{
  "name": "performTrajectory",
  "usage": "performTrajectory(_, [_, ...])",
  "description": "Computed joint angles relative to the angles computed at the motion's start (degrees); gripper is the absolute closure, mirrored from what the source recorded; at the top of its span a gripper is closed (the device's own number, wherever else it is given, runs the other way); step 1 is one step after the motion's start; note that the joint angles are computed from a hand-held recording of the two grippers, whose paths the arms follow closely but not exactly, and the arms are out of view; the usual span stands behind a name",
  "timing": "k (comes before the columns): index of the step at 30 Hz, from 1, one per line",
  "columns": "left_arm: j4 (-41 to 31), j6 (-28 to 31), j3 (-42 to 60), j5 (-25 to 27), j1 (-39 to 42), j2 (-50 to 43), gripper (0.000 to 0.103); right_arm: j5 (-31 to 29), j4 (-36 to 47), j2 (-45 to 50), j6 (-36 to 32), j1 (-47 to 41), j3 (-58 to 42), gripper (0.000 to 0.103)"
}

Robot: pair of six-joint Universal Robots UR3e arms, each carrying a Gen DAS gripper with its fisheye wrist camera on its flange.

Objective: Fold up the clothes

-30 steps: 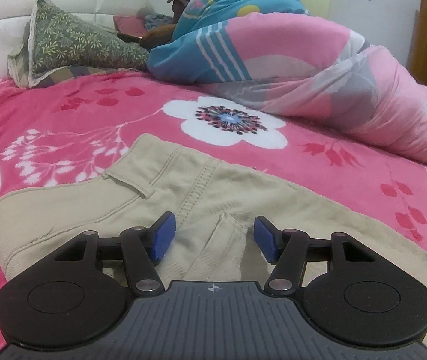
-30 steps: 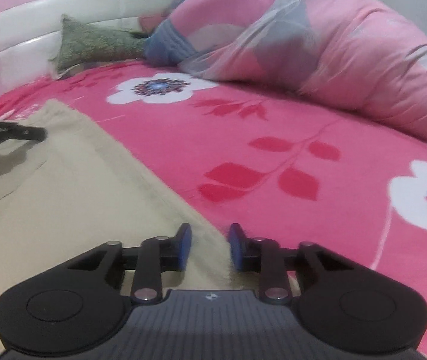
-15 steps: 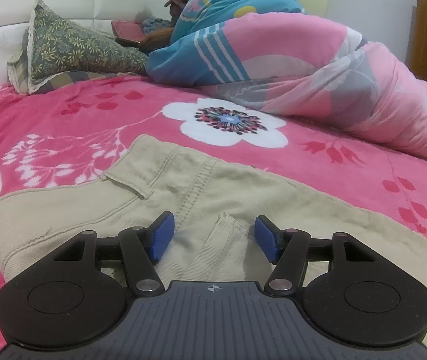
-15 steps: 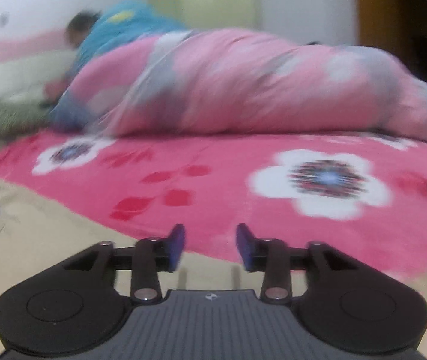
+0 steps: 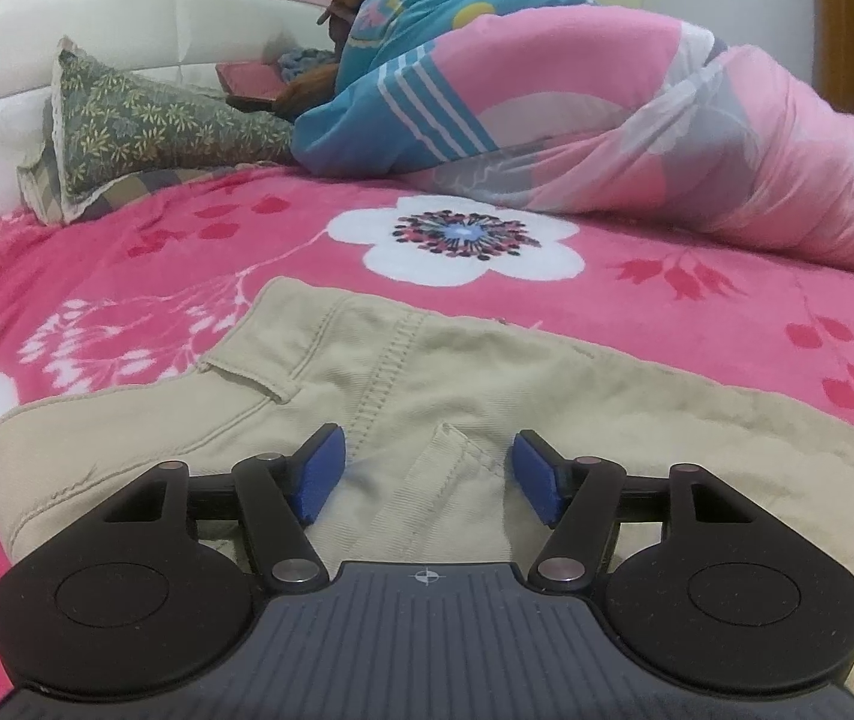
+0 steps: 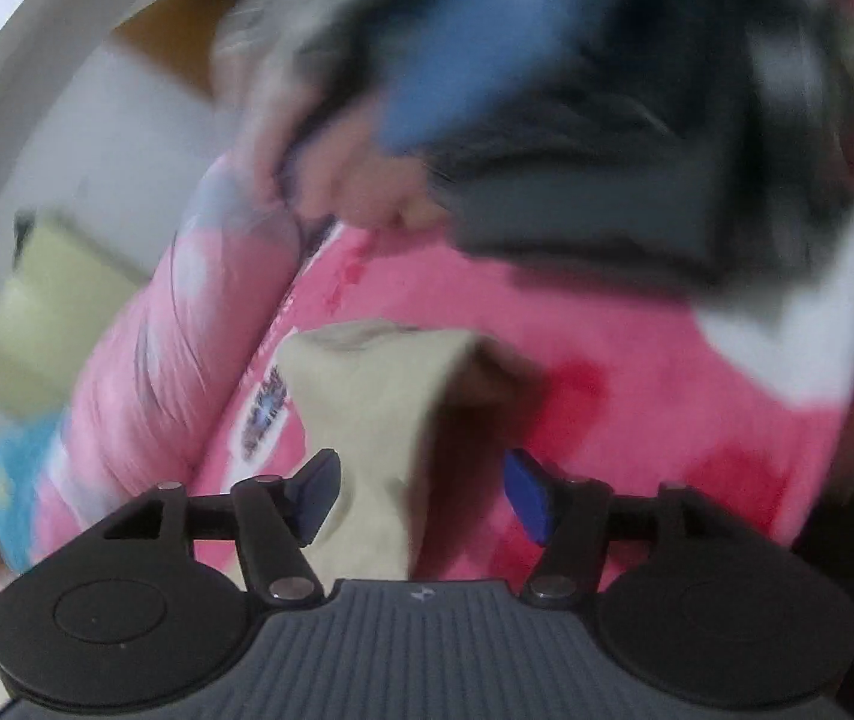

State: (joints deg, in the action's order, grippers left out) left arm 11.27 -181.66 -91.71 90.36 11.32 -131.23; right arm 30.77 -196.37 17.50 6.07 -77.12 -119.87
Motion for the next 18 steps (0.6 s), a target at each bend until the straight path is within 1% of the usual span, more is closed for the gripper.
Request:
performTrajectory(2, [0.05, 0.17, 0.03, 0.4, -0.19, -0.04, 0.04, -3.84, -6.21, 5.06, 6.23, -0.37, 1.32, 0.034])
performTrajectory(3, [0.12, 0.2, -0.02, 0.51, -0.24, -0.03, 0.04, -4.48, -11.04, 5.16, 10.66, 0.77, 2.91, 0.034])
performTrajectory(5, [0.32, 0.26, -0.14, 0.71, -0.32, -0.03, 0.04, -2.75, -21.73, 3.38, 21.63, 4.86, 7.07, 0.033])
performTrajectory(6, [0.39, 0.28, -0.18, 0.81, -0.37, -0.03, 0.04, -2.22, -26.67, 3.06, 25.25, 6.78, 10.09, 0.033])
performTrajectory(8, [0.38, 0.29, -0.13, 0.98, -0.45, -0.04, 0.04, -0.04, -32.21, 2.17, 30.6, 9.7, 14.54, 0.035])
performTrajectory(10, [0.43, 0.22, -0.13, 0.93, -0.44, -0.05, 0.04, 2.03, -36.86, 0.98, 35.67, 12.0, 17.61, 0.046])
performTrajectory(11, [0.47, 0.17, -0.11, 0.85, -0.41, -0.08, 0.04, 2.95, -39.15, 0.41, 38.17, 12.94, 18.46, 0.059])
performTrajectory(12, [0.6, 0.12, -0.18, 0.71, -0.34, -0.09, 0.04, 5.09, -42.22, -0.85, 40.61, 15.0, 19.55, 0.072])
performTrajectory(13, [0.74, 0.06, -0.26, 0.57, -0.27, -0.1, 0.04, 7.34, -44.04, -2.33, 41.39, 16.82, 20.96, 0.078])
performTrajectory(14, [0.89, -0.03, -0.39, 0.52, -0.27, -0.08, 0.04, 9.49, -45.87, -4.35, 41.74, 18.86, 21.81, 0.087])
performTrajectory(15, [0.98, -0.06, -0.44, 0.44, -0.23, -0.08, 0.04, 11.72, -47.68, -6.3, 41.71, 20.93, 22.83, 0.09])
performTrajectory(16, [1.07, -0.09, -0.48, 0.36, -0.19, -0.09, 0.04, 15.15, -49.09, -9.77, 37.62, 24.45, 24.06, 0.09])
performTrajectory(18, [1.23, -0.14, -0.55, 0.2, -0.11, -0.11, 0.04, 23.47, -51.84, -16.1, 23.17, 33.42, 26.84, 0.091])
